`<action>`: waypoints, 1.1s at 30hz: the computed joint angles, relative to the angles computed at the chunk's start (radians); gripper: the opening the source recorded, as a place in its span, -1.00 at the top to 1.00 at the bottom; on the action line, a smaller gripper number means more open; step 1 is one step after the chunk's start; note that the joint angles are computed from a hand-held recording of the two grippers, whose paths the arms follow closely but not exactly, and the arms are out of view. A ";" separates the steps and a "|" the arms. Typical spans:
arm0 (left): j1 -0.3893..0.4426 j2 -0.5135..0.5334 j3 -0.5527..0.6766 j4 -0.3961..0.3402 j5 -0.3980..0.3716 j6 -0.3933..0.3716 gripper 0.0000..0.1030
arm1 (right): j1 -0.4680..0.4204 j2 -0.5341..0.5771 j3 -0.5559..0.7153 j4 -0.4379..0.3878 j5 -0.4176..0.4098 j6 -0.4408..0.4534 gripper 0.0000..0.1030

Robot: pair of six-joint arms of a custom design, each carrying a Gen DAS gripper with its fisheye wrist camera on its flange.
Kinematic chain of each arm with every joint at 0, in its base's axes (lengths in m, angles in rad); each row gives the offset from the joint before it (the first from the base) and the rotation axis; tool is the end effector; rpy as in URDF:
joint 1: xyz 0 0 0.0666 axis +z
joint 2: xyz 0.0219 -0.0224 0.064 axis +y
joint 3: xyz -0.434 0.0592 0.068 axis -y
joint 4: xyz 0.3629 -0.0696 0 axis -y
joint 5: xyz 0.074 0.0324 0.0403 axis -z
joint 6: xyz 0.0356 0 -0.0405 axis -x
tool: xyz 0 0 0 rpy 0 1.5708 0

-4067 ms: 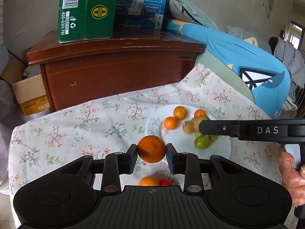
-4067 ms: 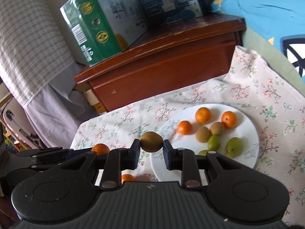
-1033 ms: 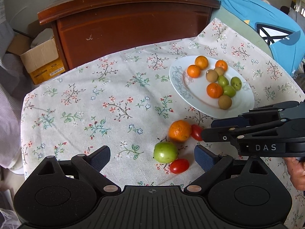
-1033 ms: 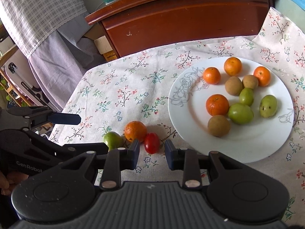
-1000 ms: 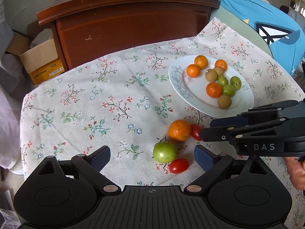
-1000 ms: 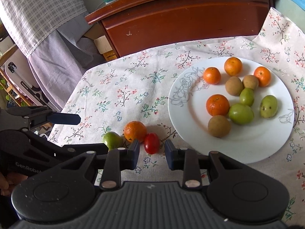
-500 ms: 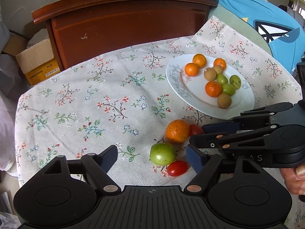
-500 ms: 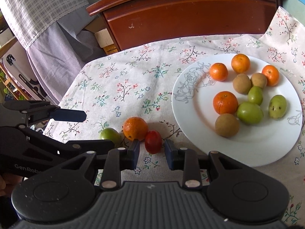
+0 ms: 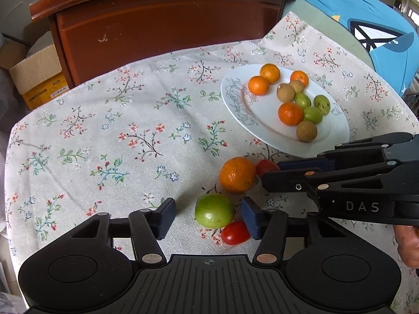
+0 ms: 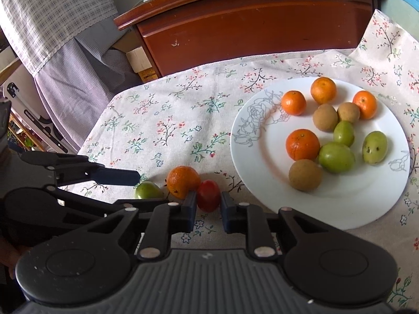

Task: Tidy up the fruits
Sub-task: 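Close the left gripper on the green lime while the right grasps a red cherry tomato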

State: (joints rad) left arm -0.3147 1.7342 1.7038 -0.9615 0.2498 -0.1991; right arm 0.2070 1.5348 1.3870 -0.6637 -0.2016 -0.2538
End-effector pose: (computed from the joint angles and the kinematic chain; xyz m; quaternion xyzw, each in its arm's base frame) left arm 0.5501 -0.1887 0.4458 0.2760 0.9107 -0.1356 0.2758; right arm 0.4958 0.1110 0.4342 -0.0157 0.9247 0.1752 0.3376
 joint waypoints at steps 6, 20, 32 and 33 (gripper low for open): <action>0.000 0.000 -0.005 0.014 0.003 -0.002 0.13 | -0.003 -0.002 -0.002 0.000 -0.002 -0.004 0.62; 0.003 0.000 0.003 0.000 0.020 0.027 0.37 | -0.006 -0.006 -0.004 -0.001 -0.007 -0.007 0.62; 0.000 -0.007 0.006 0.022 0.000 0.054 0.44 | -0.009 -0.025 -0.011 0.015 -0.011 -0.017 0.62; 0.001 -0.008 0.010 0.026 0.003 0.060 0.44 | -0.011 -0.030 -0.012 0.019 -0.012 -0.018 0.62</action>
